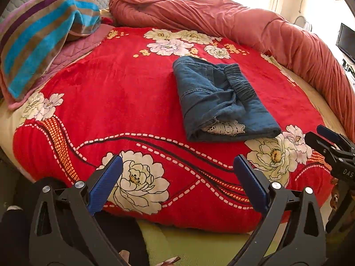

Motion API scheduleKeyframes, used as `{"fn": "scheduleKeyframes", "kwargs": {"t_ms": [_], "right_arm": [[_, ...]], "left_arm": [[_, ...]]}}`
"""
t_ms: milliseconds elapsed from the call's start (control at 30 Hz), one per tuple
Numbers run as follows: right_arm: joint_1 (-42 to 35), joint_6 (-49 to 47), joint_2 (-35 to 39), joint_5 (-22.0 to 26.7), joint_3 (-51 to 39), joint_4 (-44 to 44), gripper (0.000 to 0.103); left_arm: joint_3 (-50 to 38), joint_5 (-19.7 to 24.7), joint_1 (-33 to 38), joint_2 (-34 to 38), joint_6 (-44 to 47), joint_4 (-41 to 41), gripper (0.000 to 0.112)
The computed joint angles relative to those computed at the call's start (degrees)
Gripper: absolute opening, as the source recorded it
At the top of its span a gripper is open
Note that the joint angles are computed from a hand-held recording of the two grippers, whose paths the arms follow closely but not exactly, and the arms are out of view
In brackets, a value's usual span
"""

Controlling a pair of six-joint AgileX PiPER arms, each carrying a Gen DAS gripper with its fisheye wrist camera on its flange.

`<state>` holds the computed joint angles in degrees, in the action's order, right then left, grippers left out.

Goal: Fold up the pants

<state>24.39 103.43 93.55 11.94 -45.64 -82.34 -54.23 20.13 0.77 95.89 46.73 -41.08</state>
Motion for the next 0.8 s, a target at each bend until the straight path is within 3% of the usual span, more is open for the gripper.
{"fn": "scheduleKeyframes", "kwargs": {"t_ms": [800], "right_arm": [[0.39, -4.87, -0.39, 0.74, -0.21, 4.82, 0.098]], "left_arm": [[0.30, -0.18, -0.11, -0.71, -0.19, 0.44, 0.093]]}}
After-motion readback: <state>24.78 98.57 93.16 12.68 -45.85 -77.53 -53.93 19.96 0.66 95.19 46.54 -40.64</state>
